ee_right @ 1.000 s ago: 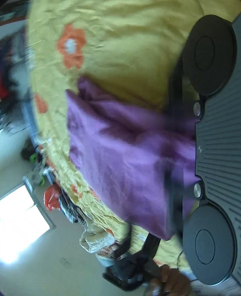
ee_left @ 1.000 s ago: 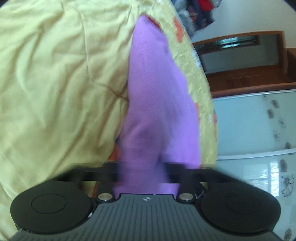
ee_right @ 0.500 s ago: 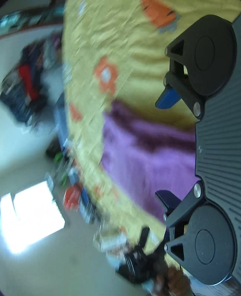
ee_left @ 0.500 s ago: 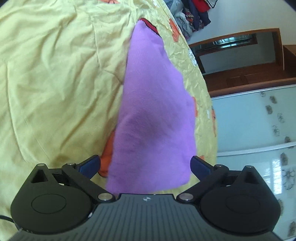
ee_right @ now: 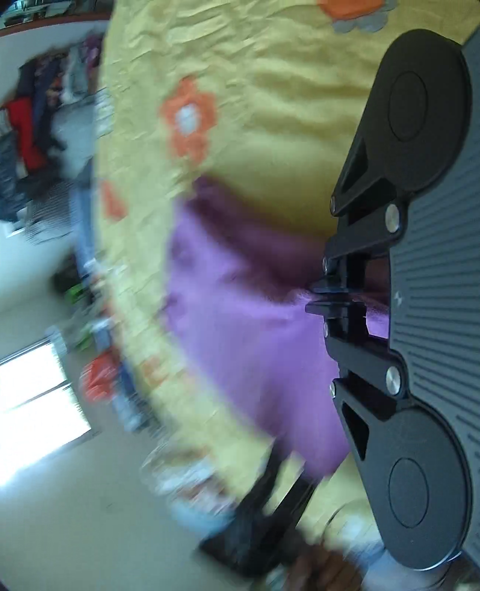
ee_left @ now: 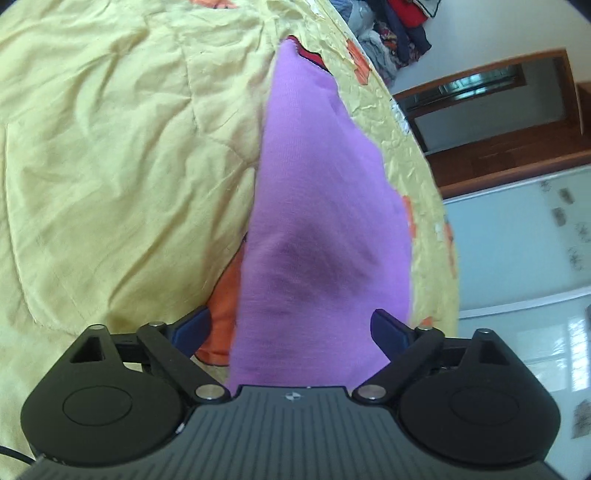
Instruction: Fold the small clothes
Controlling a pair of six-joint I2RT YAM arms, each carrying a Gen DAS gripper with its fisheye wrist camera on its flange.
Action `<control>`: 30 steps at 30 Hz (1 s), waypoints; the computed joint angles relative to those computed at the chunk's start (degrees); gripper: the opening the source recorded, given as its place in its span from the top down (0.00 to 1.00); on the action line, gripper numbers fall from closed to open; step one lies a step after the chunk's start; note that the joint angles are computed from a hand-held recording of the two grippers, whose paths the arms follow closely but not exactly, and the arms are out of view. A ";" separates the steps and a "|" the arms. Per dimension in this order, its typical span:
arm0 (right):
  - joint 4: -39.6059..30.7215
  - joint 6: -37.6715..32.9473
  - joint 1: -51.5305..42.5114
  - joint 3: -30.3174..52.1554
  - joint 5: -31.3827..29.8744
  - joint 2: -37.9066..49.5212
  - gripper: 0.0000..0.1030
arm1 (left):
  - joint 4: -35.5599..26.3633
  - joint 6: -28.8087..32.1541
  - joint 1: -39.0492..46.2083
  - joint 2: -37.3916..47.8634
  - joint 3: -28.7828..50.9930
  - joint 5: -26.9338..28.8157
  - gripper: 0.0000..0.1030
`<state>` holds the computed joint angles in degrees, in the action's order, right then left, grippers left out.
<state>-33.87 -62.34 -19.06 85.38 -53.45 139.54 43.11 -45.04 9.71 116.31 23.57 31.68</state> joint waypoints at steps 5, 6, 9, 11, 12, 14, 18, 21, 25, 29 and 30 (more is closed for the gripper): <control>0.53 10.44 0.08 3.05 -0.24 0.53 0.03 | -7.98 5.62 3.31 -2.61 1.27 4.44 0.01; 5.30 14.80 0.13 1.31 -2.09 -0.72 0.00 | -10.15 7.01 3.53 -2.66 2.52 4.66 0.01; 7.88 25.83 2.71 6.79 -3.03 2.17 0.00 | -14.59 9.56 4.47 -0.31 7.58 6.27 0.00; 4.34 32.01 4.84 14.77 -1.62 7.27 0.00 | -16.51 10.19 4.33 0.76 10.69 5.70 0.00; 1.13 32.59 5.80 19.15 -1.68 10.11 0.00 | -18.52 11.43 4.15 1.01 12.54 5.36 0.00; 2.13 33.34 7.16 20.62 -1.63 11.59 0.00 | -20.83 12.42 3.22 1.33 15.06 3.31 0.00; -5.69 30.00 9.27 24.97 -4.35 14.09 0.00 | -25.40 14.19 1.14 2.51 20.74 -0.99 0.00; 4.71 32.53 10.78 15.93 -2.87 9.60 0.21 | -27.50 16.85 -1.79 3.41 24.45 -6.57 0.00; 7.30 37.09 11.28 14.29 -1.29 9.53 0.76 | -29.25 22.09 -6.03 4.19 27.86 -14.89 0.32; 13.06 37.96 11.41 9.05 -0.68 6.84 0.77 | -28.00 24.31 -6.97 4.22 27.87 -16.24 0.57; 13.97 38.10 11.52 8.19 -0.54 6.39 0.77 | -27.78 24.60 -7.09 4.11 27.65 -16.55 0.58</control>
